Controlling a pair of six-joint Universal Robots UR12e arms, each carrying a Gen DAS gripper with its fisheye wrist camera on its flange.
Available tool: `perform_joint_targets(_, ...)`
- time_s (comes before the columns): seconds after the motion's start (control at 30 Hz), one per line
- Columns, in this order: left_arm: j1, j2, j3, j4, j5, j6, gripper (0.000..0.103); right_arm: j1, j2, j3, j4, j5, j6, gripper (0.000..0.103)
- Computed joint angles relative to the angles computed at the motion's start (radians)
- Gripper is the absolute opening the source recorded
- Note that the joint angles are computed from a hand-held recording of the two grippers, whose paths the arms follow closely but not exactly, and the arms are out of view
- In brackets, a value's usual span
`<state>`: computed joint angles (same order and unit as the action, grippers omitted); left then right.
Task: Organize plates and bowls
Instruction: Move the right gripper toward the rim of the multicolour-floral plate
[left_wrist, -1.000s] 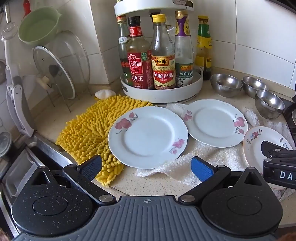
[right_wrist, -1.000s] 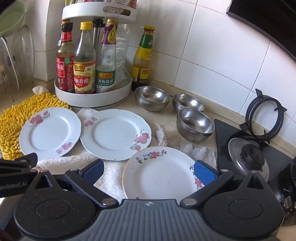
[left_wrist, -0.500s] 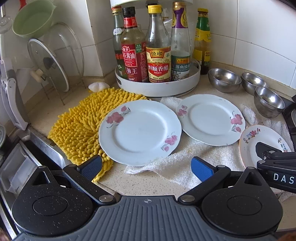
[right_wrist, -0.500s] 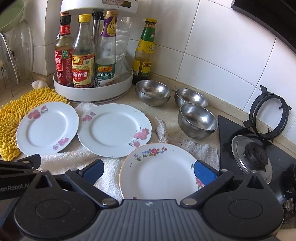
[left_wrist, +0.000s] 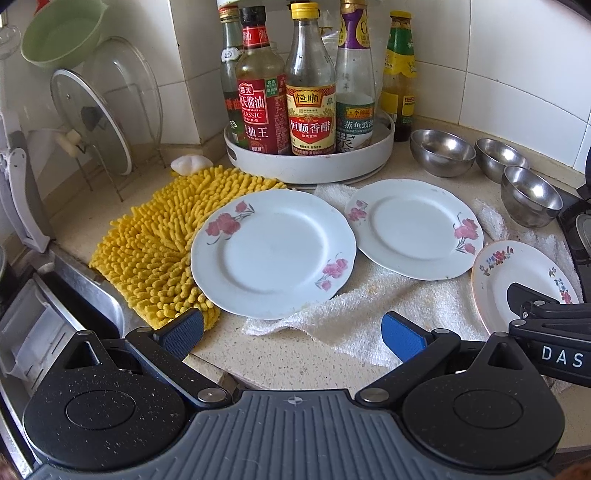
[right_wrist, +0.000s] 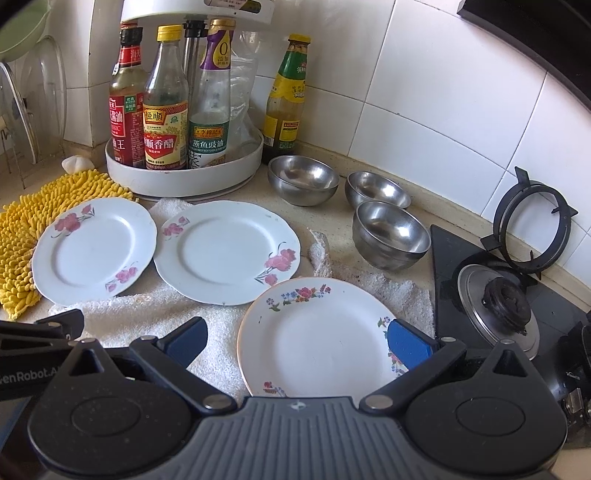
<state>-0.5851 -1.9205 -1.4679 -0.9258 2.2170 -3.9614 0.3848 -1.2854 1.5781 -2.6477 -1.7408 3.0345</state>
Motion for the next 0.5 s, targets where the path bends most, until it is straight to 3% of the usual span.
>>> perform_joint_targets(0.5, -0.002, 0.004, -0.002, 0.001, -0.025, -0.013, 0.103, 0.002, -0.009, 0.010, -0.013, -0.010, -0.006, 0.103)
